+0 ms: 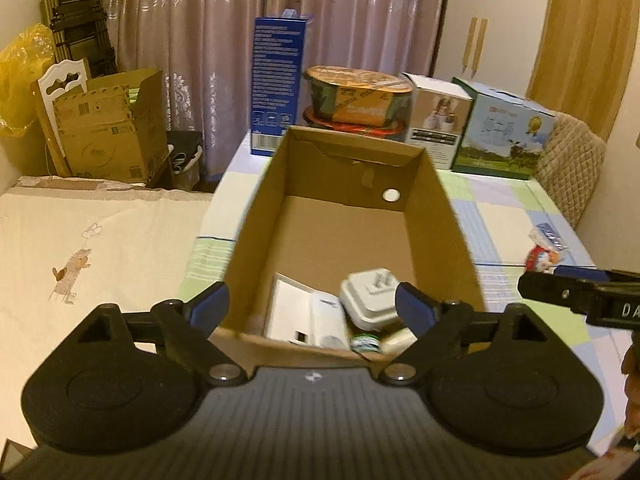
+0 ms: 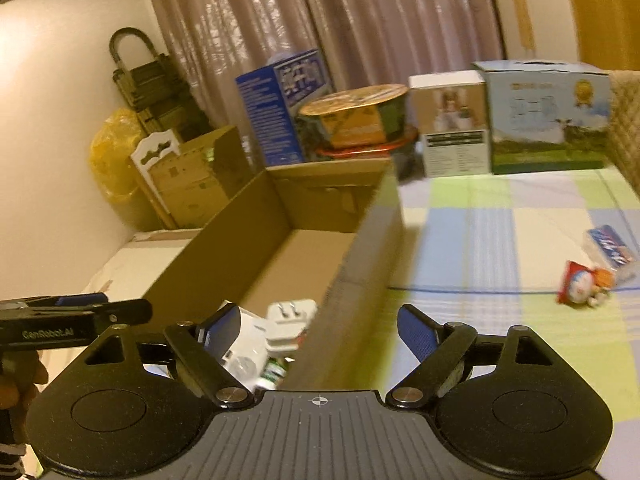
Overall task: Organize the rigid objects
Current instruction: 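Open both grippers to drop the remote and toy car into the box, then move both tools back toward the Doraemon figurine and floss pack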
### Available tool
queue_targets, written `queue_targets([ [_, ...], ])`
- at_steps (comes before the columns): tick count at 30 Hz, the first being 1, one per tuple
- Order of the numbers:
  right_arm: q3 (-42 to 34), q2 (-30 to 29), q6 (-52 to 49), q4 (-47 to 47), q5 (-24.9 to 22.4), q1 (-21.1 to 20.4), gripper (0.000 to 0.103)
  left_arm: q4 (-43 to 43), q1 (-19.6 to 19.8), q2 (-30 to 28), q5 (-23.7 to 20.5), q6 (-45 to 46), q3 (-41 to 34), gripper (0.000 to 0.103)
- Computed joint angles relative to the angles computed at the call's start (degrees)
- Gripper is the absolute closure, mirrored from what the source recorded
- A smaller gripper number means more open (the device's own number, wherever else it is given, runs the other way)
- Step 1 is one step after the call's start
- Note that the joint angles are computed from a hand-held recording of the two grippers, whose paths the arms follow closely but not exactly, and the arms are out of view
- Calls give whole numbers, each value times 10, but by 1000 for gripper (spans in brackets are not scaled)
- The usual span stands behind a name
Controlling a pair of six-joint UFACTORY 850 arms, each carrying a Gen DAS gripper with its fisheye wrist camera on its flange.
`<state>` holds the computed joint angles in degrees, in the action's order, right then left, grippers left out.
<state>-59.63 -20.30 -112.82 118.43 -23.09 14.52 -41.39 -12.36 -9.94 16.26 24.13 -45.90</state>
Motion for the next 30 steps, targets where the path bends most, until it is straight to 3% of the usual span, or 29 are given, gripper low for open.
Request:
queue_targets([
  [15, 134, 136, -62, 43, 46, -82, 20, -107, -110, 51, 34, 57, 27, 1],
  [30, 183, 207, -50, 40, 52, -184, 20, -150, -200, 0, 31, 115, -43, 1],
])
